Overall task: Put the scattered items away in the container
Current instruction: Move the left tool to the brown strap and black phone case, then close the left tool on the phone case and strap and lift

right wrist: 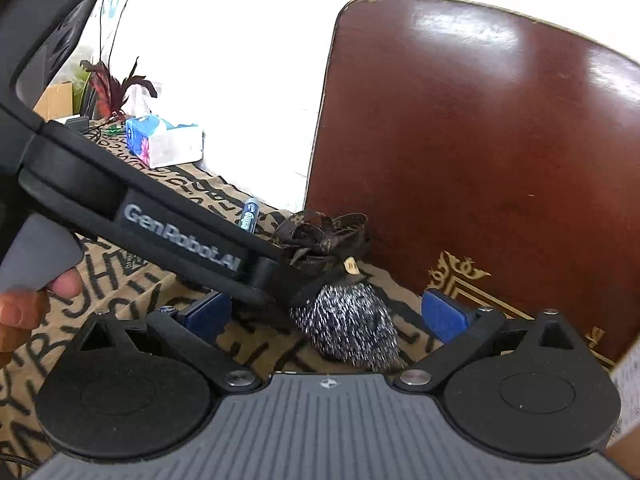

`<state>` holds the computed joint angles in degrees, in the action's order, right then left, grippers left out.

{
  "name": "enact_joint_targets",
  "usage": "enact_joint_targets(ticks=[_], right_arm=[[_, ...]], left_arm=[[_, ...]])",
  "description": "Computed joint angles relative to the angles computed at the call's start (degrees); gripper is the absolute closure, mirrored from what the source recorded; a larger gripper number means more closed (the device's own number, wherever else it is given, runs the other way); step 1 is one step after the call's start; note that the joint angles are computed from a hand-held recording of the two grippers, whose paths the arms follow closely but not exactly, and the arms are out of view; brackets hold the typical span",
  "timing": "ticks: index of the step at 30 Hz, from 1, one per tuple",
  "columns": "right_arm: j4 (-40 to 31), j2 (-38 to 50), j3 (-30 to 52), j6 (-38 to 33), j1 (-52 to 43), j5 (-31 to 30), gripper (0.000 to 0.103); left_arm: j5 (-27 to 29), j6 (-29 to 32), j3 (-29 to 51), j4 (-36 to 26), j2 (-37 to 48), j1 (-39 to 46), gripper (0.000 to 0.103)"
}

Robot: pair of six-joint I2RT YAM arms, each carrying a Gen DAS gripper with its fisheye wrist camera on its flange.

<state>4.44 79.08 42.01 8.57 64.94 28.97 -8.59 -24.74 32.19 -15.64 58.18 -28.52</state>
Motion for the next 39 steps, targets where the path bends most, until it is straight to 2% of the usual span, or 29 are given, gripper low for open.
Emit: enact_joint_targets(ticks=[4, 7, 8, 9, 12, 15, 19, 22, 23, 25, 28, 32, 36, 39], right_arm=[[-0.60, 3.58, 2.41, 1.58, -3.57, -5.40, 0.004], [-1.66, 5.31, 3.69, 2.70, -5.91, -9.71, 0.012], [-1.73, 5.80, 3.94, 2.87, -6.07, -9.75, 0.021], [-2.27, 6.26, 4.41, 3.00, -6.15, -9.44, 0.032], [-3.59, 4.97, 3.84, 2.04, -5.27, -7.69, 0.046], [-4.70, 1.50, 1.70, -0.45, -2.46, -4.64, 0.048], [-9.65, -4.92, -1.23, -0.07, 3.24, 0.08, 0.047], [-14.41, -10.62, -3.57, 1.45, 8.74, 2.41, 0.038], [-16.74, -11.99, -3.66, 2.68, 11.13, 3.79, 0.034], [-21.99, -14.81, -4.31, 6.21, 16.92, 7.75, 0.034], [-31.48, -16.98, -4.03, 13.78, 27.24, 14.64, 0.033], [-47.00, -12.88, 0.90, 28.29, 41.57, 24.30, 0.031], [-59.39, -8.63, 5.12, 46.68, 51.58, 25.81, 0.031], [-69.62, -3.18, 9.08, 60.07, 58.60, 26.87, 0.031]], left_arm=[[5.34, 1.03, 1.02, 2.63, 4.14, 3.08, 0.017], [3.70, 1.71, 1.88, 3.27, 6.42, 2.06, 0.018], [3.12, 2.24, 2.10, 3.15, 6.77, 1.46, 0.025], [2.01, 2.41, 2.21, 2.85, 6.86, 0.67, 0.027], [3.00, 1.91, 1.95, 1.32, 4.81, -0.13, 0.027], [2.59, -0.69, 2.22, -2.23, 1.83, -2.46, 0.027], [-4.72, -5.67, 1.61, -9.03, -4.59, -12.17, 0.027], [-7.33, -10.68, 1.23, -14.66, -9.16, -20.02, 0.027], [-9.59, -13.62, 1.23, -16.71, -10.26, -23.98, 0.027], [-14.46, -19.08, 1.09, -20.77, -11.95, -32.34, 0.027], [-21.85, -30.49, 2.05, -27.72, -12.21, -46.42, 0.027], [-31.85, -48.15, 6.23, -38.80, -7.32, -65.55, 0.027], [-33.45, -63.24, 9.04, -45.84, -2.62, -77.30, 0.027], [-35.12, -71.96, 12.00, -50.11, 3.19, -85.20, 0.027]])
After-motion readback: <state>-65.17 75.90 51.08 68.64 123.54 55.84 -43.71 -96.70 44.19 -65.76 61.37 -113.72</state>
